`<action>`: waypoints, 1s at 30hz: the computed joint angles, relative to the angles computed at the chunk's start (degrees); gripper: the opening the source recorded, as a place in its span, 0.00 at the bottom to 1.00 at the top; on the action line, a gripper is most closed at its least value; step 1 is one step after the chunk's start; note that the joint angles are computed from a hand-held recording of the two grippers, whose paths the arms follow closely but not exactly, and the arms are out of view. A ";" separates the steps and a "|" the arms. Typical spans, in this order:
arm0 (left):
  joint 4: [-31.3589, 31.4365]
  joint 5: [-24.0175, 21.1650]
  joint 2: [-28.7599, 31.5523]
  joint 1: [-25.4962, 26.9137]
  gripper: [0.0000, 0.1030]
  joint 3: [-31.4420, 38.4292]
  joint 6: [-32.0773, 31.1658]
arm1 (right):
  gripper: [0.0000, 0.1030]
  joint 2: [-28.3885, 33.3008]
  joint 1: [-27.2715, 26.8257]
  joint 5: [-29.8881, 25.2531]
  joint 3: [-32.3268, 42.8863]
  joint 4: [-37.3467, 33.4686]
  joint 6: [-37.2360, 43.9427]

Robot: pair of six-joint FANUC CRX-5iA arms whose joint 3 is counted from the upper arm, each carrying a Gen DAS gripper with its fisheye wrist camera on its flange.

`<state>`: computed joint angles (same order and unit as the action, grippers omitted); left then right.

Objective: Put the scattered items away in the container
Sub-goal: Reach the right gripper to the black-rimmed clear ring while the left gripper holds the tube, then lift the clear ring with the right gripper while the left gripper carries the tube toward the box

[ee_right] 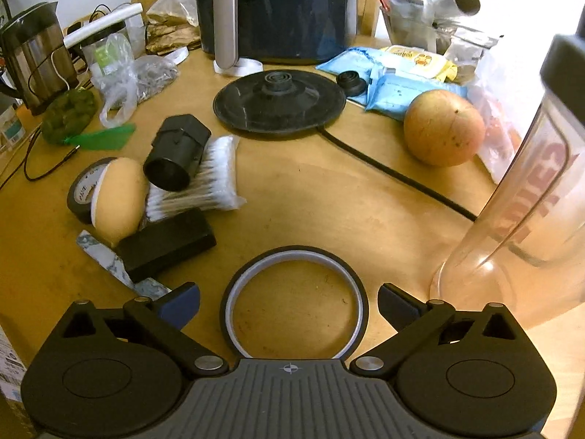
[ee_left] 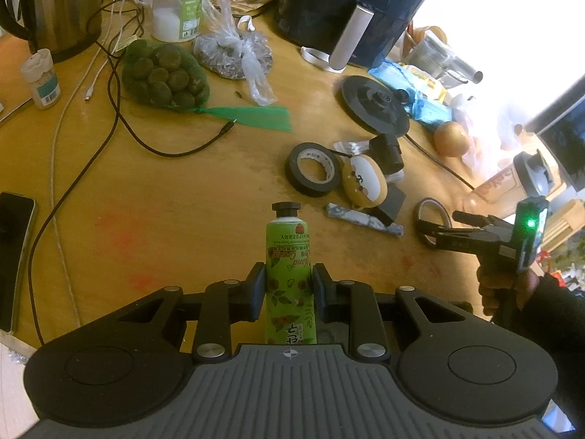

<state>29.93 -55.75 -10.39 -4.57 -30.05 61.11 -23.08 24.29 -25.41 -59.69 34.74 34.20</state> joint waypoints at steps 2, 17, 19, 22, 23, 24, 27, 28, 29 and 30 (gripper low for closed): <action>-0.18 -0.04 -0.02 -0.07 0.26 0.09 0.14 | 1.00 1.10 -0.48 0.80 0.05 -0.22 0.88; -0.18 -0.31 -0.99 0.03 0.26 -0.54 -0.58 | 0.88 0.30 0.03 0.30 -1.34 3.08 -3.08; -0.02 -0.35 -1.09 0.01 0.26 -0.56 -0.85 | 0.88 -0.70 0.51 -0.37 -1.58 3.27 -4.37; 0.00 -0.37 -1.25 -0.13 0.26 -0.61 -1.06 | 0.88 -2.82 1.31 -1.40 -1.58 1.96 -4.04; 0.07 -0.40 -1.27 -0.18 0.26 -0.64 -1.16 | 0.88 -3.54 1.66 -1.89 -1.57 1.72 -3.93; 0.09 -0.42 -1.33 -0.28 0.26 -0.69 -1.22 | 0.88 -4.41 2.04 -2.41 -1.66 1.61 -4.01; 0.29 -0.56 -1.40 -0.45 0.26 -0.71 -1.63 | 0.88 -6.77 3.18 -4.37 -1.67 1.06 -5.05; 0.33 -0.58 -1.48 -0.55 0.26 -0.74 -1.70 | 0.88 -7.32 3.42 -4.92 -1.56 0.81 -5.33; 0.40 -0.58 -1.58 -0.64 0.26 -0.80 -1.83 | 0.88 -8.05 3.82 -5.56 -1.54 0.63 -5.81; 0.49 -0.58 -1.62 -0.76 0.26 -0.82 -1.96 | 0.88 -8.86 4.27 -6.22 -1.62 0.65 -6.38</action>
